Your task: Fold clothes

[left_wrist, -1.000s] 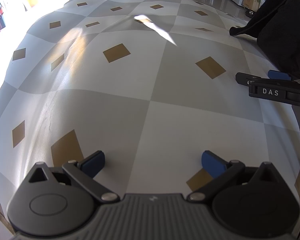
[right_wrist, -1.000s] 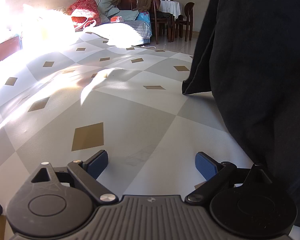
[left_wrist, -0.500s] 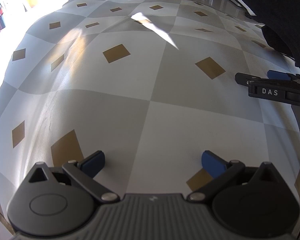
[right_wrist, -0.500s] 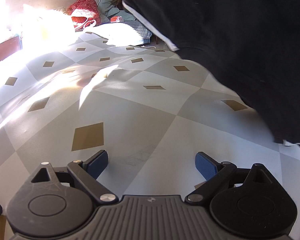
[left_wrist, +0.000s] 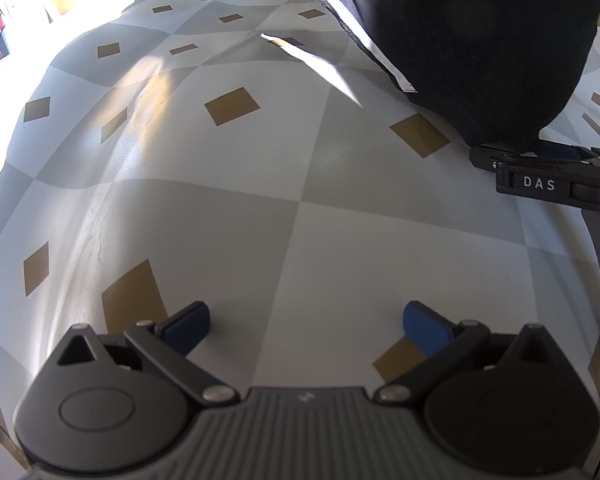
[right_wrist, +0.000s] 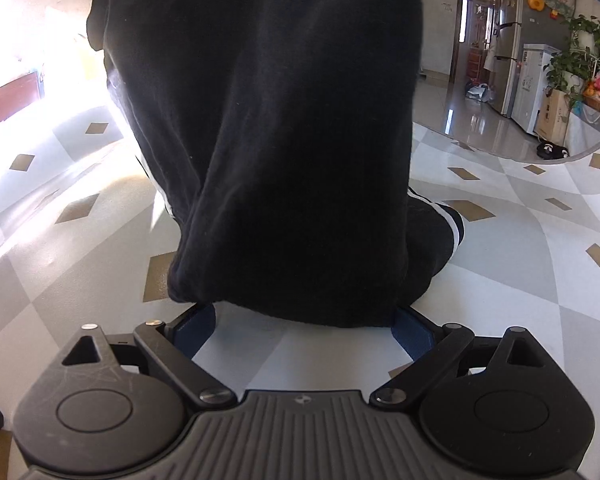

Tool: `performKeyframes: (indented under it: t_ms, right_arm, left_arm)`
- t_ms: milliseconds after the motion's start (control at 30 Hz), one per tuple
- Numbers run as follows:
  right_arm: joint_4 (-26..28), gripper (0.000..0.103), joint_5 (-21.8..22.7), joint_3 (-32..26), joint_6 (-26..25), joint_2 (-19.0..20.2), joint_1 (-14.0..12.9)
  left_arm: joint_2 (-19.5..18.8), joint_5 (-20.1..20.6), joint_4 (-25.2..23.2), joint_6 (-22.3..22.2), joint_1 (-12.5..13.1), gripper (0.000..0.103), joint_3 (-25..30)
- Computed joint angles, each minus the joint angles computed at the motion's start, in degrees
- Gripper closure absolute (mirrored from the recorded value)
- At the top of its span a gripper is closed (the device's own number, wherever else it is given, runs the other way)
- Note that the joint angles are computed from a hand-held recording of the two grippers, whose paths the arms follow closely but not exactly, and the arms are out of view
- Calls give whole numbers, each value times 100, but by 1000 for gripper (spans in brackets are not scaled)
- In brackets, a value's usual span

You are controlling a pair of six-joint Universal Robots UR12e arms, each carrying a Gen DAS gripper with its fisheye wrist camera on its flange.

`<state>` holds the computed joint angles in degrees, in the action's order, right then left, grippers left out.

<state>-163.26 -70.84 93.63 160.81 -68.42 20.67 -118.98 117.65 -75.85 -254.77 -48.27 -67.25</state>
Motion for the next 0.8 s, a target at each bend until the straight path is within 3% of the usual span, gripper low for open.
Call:
performKeyframes:
  t_ms: [800]
  right_arm:
    - [11,4,-28,-1,27,3,12]
  left_arm:
    - [1,-4,8,20,0,0,1]
